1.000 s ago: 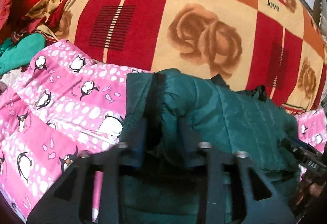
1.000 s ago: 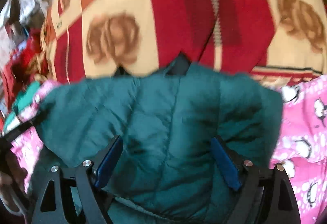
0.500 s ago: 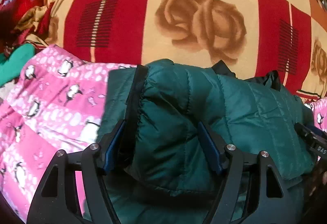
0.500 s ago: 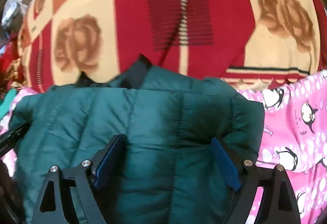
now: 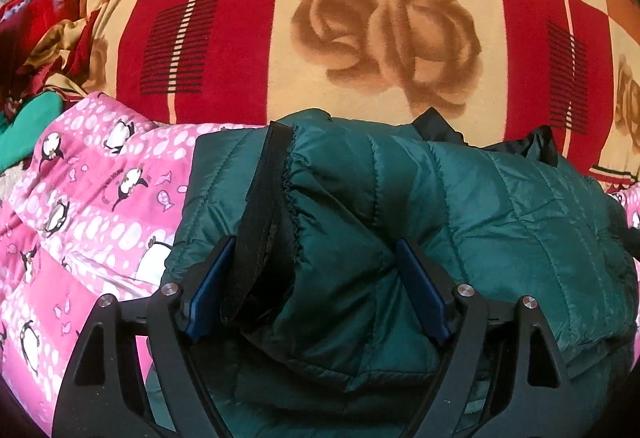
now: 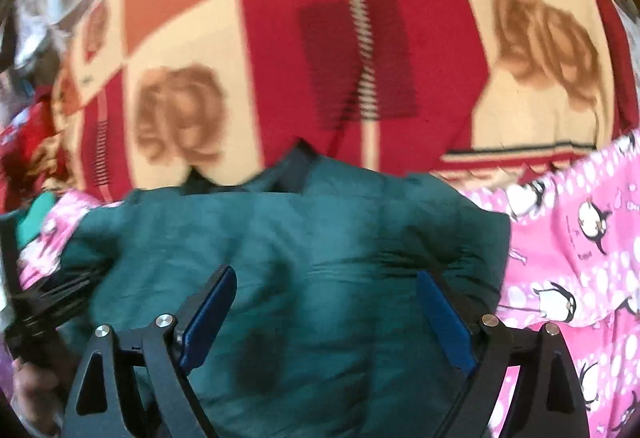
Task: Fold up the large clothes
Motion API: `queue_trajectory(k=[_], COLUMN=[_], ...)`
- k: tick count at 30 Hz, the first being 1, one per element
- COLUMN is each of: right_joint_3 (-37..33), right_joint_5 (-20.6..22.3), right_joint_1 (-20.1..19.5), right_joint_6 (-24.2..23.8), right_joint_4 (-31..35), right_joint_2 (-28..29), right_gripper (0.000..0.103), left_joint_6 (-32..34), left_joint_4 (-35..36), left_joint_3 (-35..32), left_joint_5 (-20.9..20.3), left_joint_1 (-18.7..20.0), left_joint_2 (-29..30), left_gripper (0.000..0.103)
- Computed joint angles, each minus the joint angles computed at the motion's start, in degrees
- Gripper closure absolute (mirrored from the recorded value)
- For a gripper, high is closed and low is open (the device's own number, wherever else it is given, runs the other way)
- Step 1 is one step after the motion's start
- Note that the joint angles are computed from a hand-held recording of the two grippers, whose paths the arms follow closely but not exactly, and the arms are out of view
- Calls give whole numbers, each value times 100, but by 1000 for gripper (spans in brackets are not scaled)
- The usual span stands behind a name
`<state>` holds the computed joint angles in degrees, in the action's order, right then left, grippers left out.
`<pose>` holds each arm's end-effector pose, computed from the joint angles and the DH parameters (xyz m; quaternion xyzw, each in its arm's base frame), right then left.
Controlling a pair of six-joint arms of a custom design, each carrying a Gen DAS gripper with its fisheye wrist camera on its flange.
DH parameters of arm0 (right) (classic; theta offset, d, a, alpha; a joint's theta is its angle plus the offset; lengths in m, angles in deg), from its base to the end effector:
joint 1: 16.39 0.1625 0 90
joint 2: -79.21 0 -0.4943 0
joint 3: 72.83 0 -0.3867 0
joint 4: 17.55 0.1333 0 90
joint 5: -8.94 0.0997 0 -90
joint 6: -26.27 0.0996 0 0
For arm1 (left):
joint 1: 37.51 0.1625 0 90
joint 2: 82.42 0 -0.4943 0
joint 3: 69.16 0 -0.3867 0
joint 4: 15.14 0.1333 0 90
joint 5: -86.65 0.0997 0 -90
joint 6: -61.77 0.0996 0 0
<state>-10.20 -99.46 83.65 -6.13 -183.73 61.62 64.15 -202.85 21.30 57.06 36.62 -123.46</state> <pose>0.2535 -0.8474 0.0089 0.3042 -0.9020 0.2301 0.2025 0.0126 -0.7598 0.2351 -0.0781 0.8113 -0.4050 0.4144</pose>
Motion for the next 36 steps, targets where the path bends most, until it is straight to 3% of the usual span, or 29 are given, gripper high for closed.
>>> queue_trajectory(k=[4, 9, 11, 16, 19, 23, 28, 36], right_joint_3=[185, -20, 17, 175, 435, 425, 154, 6], right_joint_5=[-13, -517, -476, -366, -227, -355, -595, -507], right_joint_1=[97, 88, 64, 58, 25, -41, -136, -313], right_joint_6=[-253, -423, -445, -287, -279, -215, -97, 300], right_joint_4=[201, 191, 102, 231, -139, -426, -242, 115], right_joint_2=[-16, 375, 371, 131, -72, -111, 33, 103], right_gripper=[13, 12, 12, 12, 12, 12, 12, 5], left_joint_6=[82, 127, 176, 189, 208, 215, 235, 355], left_joint_4=[-103, -191, -234, -260, -294, -301, -317, -381], left_joint_3=[-4, 26, 16, 14, 20, 24, 32, 11], left_joint_5=[23, -63, -31, -19, -19, -10, -12, -5], left_joint_1=[-7, 8, 3, -1, -2, -3, -2, 4], left_joint_2=[33, 32, 54, 64, 69, 72, 72, 102], left_gripper=[21, 18, 18, 18, 18, 18, 17, 14])
